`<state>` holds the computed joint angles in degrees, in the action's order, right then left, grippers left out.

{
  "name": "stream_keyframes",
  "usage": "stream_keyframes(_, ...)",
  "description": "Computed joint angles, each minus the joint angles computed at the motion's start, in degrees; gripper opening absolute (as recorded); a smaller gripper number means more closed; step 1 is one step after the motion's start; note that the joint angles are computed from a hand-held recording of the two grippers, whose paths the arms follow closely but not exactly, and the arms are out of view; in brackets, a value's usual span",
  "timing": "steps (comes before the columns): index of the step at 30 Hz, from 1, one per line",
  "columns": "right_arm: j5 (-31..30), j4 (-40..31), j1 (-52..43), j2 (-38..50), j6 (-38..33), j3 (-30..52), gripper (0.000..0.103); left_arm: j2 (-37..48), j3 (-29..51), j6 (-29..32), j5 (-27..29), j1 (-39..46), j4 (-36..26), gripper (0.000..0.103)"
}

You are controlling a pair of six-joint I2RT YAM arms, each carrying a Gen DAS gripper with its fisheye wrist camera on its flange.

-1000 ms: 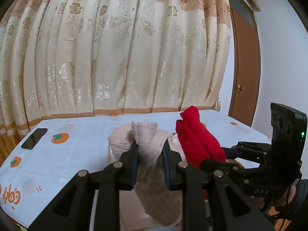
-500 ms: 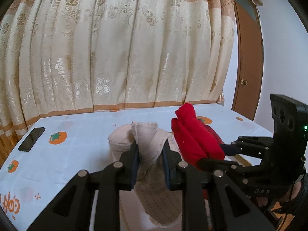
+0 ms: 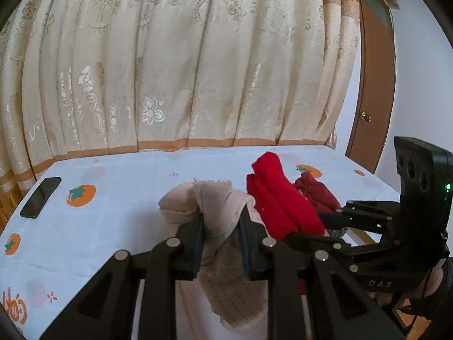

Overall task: Take underwear out of drawer
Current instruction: 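Lower the beige dotted garment left while the right lowers the red garment into the tray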

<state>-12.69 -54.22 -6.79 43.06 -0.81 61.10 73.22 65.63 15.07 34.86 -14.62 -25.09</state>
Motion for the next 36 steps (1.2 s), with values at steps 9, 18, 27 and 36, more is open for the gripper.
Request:
stream_keyframes(9, -2.2, -0.7, -2.8, 6.1, -0.9, 2.6, 0.036, 6.0, 6.6, -0.9, -1.0, -0.7, -3.7, 0.020)
stream_keyframes(18, -0.3, -1.0, -0.9, 11.1, -0.7, 4.8, 0.036, 11.6, 12.1, -0.5, -2.9, -2.2, -6.9, 0.020)
stream_keyframes(27, -1.8, -1.7, -3.7, 16.1, -1.7, 6.3, 0.036, 17.4, 16.3, -1.2, -4.9, -3.7, -8.8, 0.020)
stream_keyframes(36, -1.6, -3.5, -3.8, 20.4, -2.1, 8.6, 0.036, 22.9, 22.1, -1.3, -5.5, -4.4, -13.6, 0.020)
